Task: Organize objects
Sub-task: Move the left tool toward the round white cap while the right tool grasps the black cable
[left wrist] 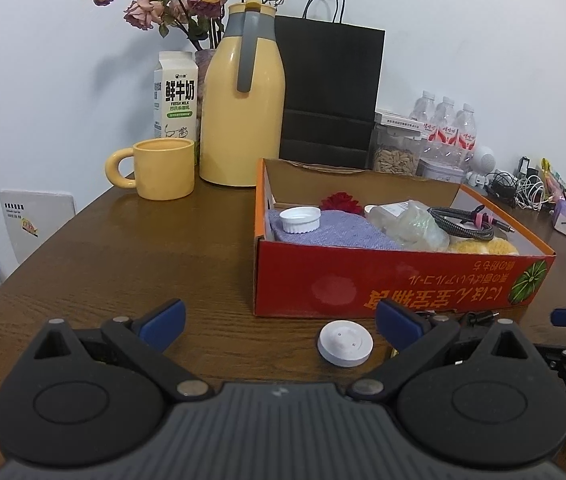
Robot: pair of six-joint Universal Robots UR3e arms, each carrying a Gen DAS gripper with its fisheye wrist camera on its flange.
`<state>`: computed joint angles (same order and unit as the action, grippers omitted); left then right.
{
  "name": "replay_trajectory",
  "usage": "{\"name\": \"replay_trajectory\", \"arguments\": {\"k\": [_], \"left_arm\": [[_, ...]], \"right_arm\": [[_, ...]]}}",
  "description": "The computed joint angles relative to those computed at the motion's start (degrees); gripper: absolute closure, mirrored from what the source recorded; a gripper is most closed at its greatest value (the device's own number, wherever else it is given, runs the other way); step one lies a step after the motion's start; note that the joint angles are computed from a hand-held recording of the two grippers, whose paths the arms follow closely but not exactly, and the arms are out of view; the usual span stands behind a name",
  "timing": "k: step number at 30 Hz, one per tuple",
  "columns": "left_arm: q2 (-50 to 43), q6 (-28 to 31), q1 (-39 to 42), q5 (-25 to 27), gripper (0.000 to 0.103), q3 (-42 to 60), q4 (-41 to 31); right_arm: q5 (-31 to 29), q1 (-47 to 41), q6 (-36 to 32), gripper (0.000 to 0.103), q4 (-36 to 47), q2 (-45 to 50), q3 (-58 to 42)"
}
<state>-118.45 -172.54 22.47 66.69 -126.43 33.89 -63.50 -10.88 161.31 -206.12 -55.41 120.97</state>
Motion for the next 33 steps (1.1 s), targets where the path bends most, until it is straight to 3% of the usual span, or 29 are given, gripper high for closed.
{"name": "replay_trajectory", "arguments": {"k": [7,10,13,24,33], "left_arm": [[0.78,0.17,1.29,-1.45,0.000,-1.64,0.49],[1.13,0.17,1.78,-2.07,0.000,-2.08,0.43],[1.37,0.31,2.33,-2.88,0.000,-2.53,0.48],[0.96,0.09,2.59,-3.12,0.000,-2.63,0.36],[0.22,0.09,0.76,-1.15,0.000,-0.73,-1.96]], "right_arm": [[-2.10,6.00,2.49,0.025,7.42,3.29,-10.14],[-4.60,8.24,4.29,0.036,12.13,5.48,-15.78],[-2.04,7.62,5.63,0.048,12.96,6.19,-16.73],[-1.76,7.19,6.44,0.053,5.35,7.15,-13.34],[-1.18,5.32,9.60,0.053,-6.89,6.94,-7.66]]}}
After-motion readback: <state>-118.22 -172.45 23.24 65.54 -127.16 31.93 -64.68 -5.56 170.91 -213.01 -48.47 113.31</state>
